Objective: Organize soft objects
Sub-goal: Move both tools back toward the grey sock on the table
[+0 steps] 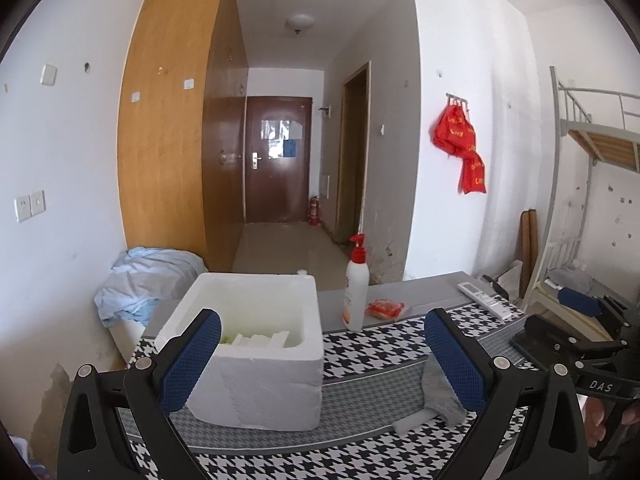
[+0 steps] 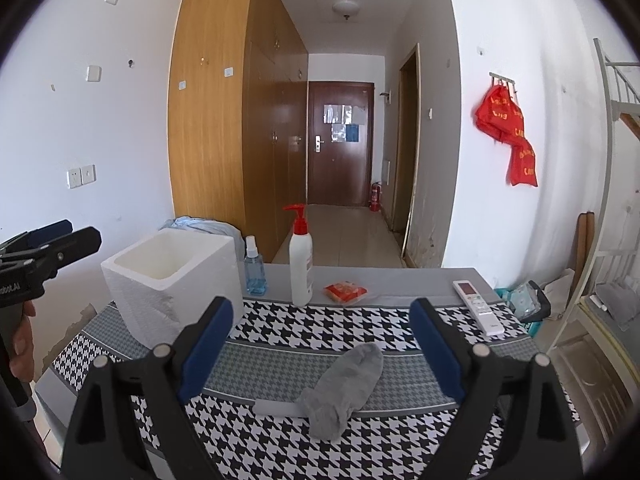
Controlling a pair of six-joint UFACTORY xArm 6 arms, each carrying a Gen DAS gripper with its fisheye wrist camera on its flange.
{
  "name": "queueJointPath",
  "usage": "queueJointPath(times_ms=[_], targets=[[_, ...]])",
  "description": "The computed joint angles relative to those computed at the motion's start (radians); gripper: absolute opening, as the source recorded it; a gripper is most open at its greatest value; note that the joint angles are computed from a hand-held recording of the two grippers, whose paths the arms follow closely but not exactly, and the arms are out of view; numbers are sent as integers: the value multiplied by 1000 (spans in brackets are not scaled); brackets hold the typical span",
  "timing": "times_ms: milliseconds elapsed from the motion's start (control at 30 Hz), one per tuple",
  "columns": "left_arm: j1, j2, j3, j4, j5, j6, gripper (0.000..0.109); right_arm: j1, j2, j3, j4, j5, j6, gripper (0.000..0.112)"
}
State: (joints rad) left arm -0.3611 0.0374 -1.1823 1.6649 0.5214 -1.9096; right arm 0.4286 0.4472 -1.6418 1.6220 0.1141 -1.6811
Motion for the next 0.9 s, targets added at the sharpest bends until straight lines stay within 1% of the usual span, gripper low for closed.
queueJointPath(times_ms=[133, 200, 333, 500, 633, 833, 900], targets=[[-12, 8, -4, 8, -1, -2, 102, -10, -17, 22, 45, 16, -35, 93], [-14, 11, -5, 16, -8, -9, 102, -13, -21, 26, 52, 20, -40, 96], [-25, 22, -12, 30, -5, -23, 102, -17, -29, 25, 140, 22, -131, 98], [-47, 21, -3, 72, 1, -60, 102, -26, -25, 18, 176, 20, -152, 98], [-48, 46, -21, 79, -22, -63, 102, -31, -22, 20, 197, 16, -165, 98], [-51, 69, -34, 95, -25, -93, 102, -35, -21, 19, 228, 9, -202, 98], [-51, 74, -36, 96, -28, -90, 102, -36, -15, 16, 218, 9, -189, 98]])
